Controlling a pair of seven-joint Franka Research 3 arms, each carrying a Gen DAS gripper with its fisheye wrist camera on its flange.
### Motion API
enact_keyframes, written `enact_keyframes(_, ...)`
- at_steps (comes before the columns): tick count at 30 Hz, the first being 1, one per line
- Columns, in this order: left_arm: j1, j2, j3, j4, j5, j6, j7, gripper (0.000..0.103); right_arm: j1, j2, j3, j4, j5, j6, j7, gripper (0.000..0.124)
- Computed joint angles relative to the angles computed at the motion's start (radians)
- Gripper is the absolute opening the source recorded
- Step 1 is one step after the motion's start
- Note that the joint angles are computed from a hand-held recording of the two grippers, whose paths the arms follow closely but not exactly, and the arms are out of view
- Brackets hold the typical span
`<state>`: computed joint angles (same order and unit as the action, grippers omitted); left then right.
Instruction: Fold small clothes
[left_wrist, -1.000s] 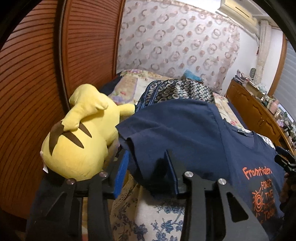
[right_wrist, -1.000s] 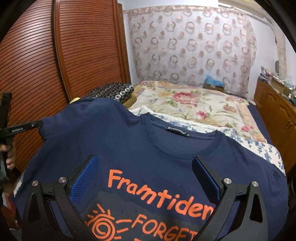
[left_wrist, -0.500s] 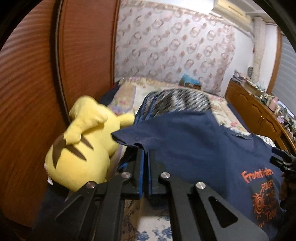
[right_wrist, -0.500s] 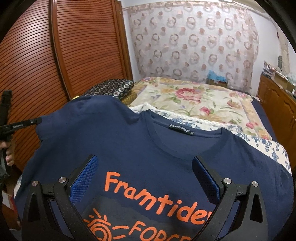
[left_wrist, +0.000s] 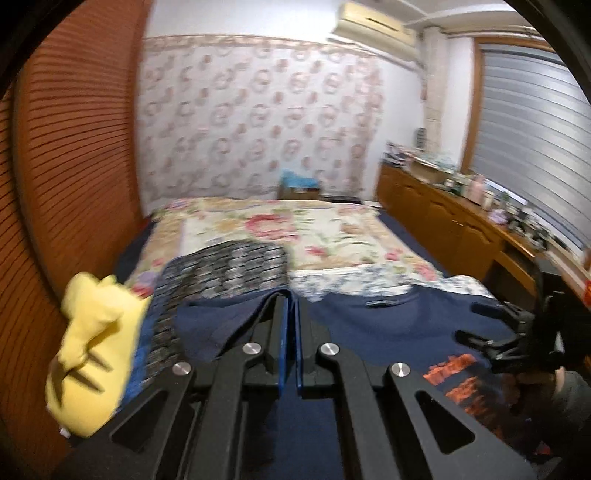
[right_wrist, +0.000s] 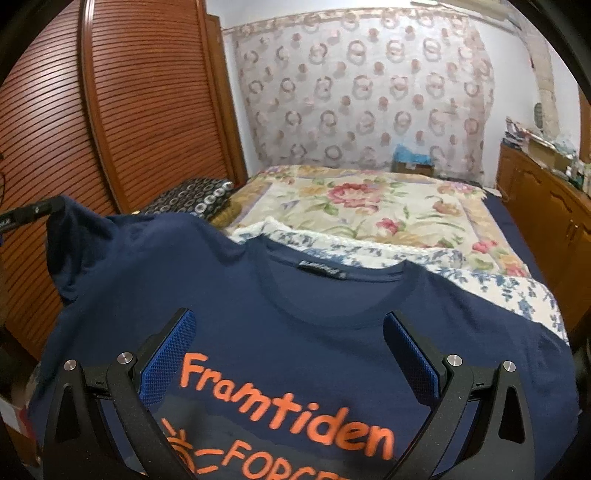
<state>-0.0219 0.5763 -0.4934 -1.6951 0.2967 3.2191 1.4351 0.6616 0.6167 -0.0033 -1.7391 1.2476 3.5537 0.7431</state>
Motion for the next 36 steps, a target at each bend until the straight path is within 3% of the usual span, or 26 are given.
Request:
enact_keyframes(4, 0.037, 0.071, -0.131, 0.09, -0.002, -0.108, 0.1, 0.001, -0.03, -0.019, 0.031, -0.041, -0.045, 0.038, 0.044, 0.103)
enact_keyframes(8, -0.019, 0.051, -0.079, 0.099, -0.034, -0.14, 0.129, 0.02, -0.045, -0.028, 0.042, -0.06, -0.053, 0.042, 0.054, 0.103)
enact_keyframes(15, -0.083, -0.012, 0.053, 0.034, -0.092, -0.096, 0.103, 0.05, -0.037, -0.013, 0.012, -0.034, -0.099, -0.042, 0.064, 0.102)
enact_keyframes(19, -0.12, -0.039, 0.14, -0.014, -0.087, -0.064, 0.045, 0.055, 0.015, 0.017, -0.07, 0.02, -0.15, -0.167, 0.075, 0.096)
enact_keyframes(22, -0.149, -0.053, 0.204, -0.049, -0.068, -0.037, -0.008, 0.056, -0.005, 0.056, -0.065, 0.091, -0.232, -0.279, 0.093, 0.086)
enact_keyframes(27, -0.154, -0.069, 0.244, -0.096, -0.04, -0.006, -0.074, 0.057, -0.038, 0.144, -0.035, 0.245, -0.37, -0.46, 0.129, 0.057)
enact_keyframes(32, -0.158, -0.079, 0.27, -0.123, -0.012, 0.01, -0.127, 0.058, -0.035, 0.286, -0.046, 0.463, -0.537, -0.649, 0.209, 0.048)
enact_keyframes(36, -0.15, -0.083, 0.272, -0.134, 0.005, 0.015, -0.155, 0.058, -0.022, 0.366, -0.076, 0.583, -0.658, -0.737, 0.283, 0.035)
